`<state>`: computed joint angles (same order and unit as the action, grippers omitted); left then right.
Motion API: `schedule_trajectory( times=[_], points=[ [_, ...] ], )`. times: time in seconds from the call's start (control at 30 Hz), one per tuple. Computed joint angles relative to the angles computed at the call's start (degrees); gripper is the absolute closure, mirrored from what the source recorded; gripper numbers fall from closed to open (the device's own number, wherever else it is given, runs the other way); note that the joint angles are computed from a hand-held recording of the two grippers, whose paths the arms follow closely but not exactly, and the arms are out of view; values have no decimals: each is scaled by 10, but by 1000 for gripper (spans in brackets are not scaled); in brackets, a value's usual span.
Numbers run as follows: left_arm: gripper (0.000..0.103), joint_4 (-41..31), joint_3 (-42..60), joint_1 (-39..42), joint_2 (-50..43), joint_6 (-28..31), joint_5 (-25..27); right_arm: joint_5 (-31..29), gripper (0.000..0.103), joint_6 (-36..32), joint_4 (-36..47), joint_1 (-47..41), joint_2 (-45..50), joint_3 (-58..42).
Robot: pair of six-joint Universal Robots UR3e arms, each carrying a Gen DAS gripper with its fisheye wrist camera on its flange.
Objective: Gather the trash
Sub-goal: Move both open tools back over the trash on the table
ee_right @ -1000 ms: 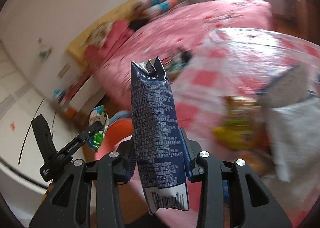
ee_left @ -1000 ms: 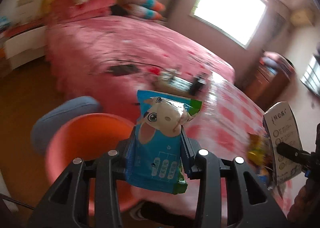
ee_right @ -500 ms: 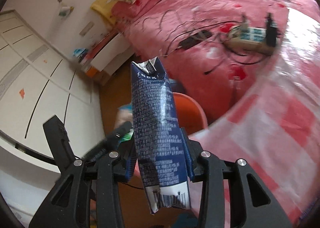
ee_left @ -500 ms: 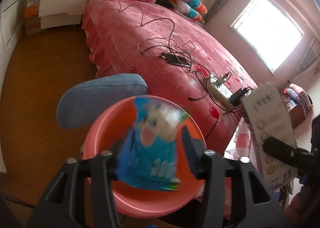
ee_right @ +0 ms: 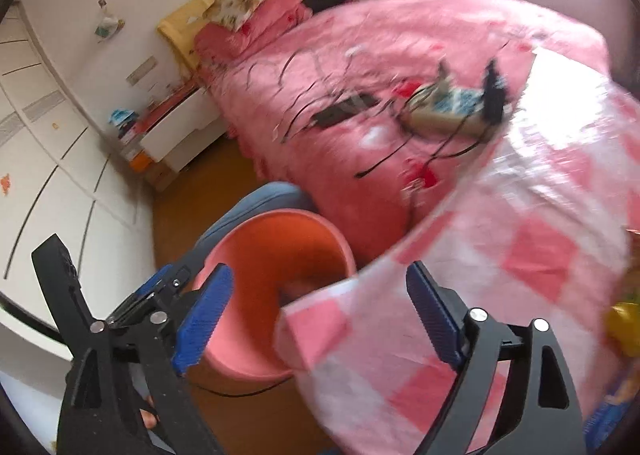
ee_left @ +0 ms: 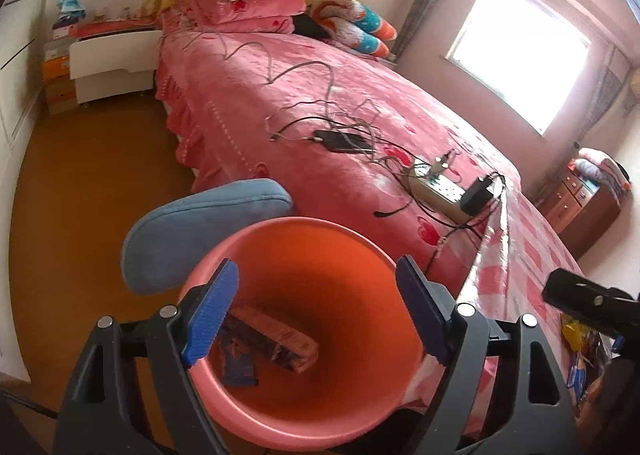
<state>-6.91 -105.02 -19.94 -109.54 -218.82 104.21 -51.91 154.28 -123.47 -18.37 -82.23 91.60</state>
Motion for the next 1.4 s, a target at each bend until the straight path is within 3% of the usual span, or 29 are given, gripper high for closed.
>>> schedule_trajectory(
  times=[0.17, 0.7, 1.4],
  points=[
    [20, -41, 55, -36, -16, 21, 9, 22, 15, -34, -5, -73, -54, 60],
    [20, -214, 336, -140, -127, 38, 18, 123, 9, -186, 151, -294, -124, 92],
    [20, -418, 732, -224, -333, 90, 14, 139, 9, -296, 236, -415, -108, 45]
  ],
)
